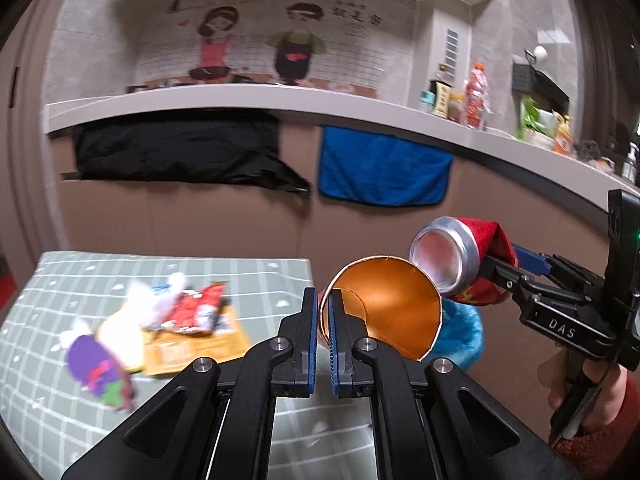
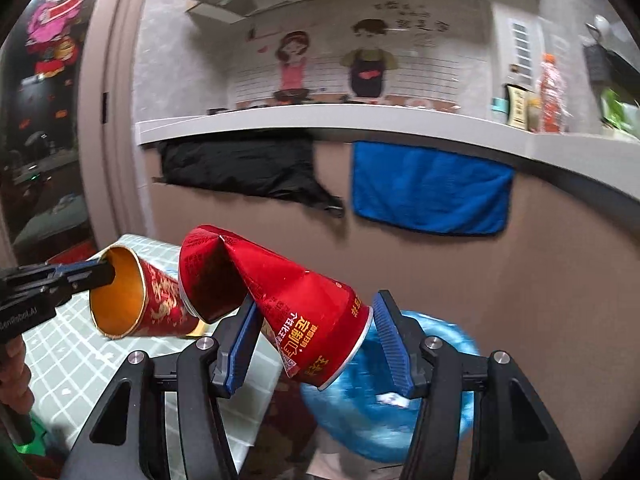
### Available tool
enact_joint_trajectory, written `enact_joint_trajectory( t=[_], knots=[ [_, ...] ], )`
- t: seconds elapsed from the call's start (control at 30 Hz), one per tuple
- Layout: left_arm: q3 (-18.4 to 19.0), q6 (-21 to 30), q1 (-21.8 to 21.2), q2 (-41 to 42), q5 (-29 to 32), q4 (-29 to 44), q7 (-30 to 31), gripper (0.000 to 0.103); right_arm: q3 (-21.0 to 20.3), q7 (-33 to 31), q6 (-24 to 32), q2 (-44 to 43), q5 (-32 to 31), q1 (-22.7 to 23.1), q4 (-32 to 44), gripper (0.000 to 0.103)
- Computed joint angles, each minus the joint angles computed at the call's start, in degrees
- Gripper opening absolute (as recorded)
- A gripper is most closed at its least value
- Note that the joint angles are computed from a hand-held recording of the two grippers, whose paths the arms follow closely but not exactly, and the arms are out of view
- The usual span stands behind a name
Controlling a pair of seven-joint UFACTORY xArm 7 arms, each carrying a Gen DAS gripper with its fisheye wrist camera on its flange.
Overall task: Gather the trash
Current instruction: 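Carry the cup and can over the blue bin and open both tools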
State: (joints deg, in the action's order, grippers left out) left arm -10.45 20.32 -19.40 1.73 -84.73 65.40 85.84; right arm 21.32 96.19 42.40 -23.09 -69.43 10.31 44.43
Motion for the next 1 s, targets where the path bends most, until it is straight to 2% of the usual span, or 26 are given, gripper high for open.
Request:
enact_joint_trajectory(
  t=[0.17,0.4,0.63,1.0],
  knots=[
    [-2.9,-2.7,-2.4,7.9,6.9,7.5,-5.6,0.005,-3.6,0.2,-2.8,-3.6,0.3,-2.9,-4.8,0.053],
    [-6.5,-5.5,-5.2,18.6,22.3,17.4,-18.9,0.005,-5.4,4.1,-7.9,-8.5,1.1,-9.0,-11.3,0.052],
    [-8.4,-5.3,-6.7,24.5,33.3,21.6,-27.7,0.005,-4.8,5.1,-8.5,-10.4,2.9,-13.8,-14.5,0.052],
    [-8.8,-4.8,-7.5,31.6,48.0,27.0,-41.2,0.005,-6.0,10.5,-14.8,-6.9,0.4,-18.7,-16.8,0.052]
  ],
)
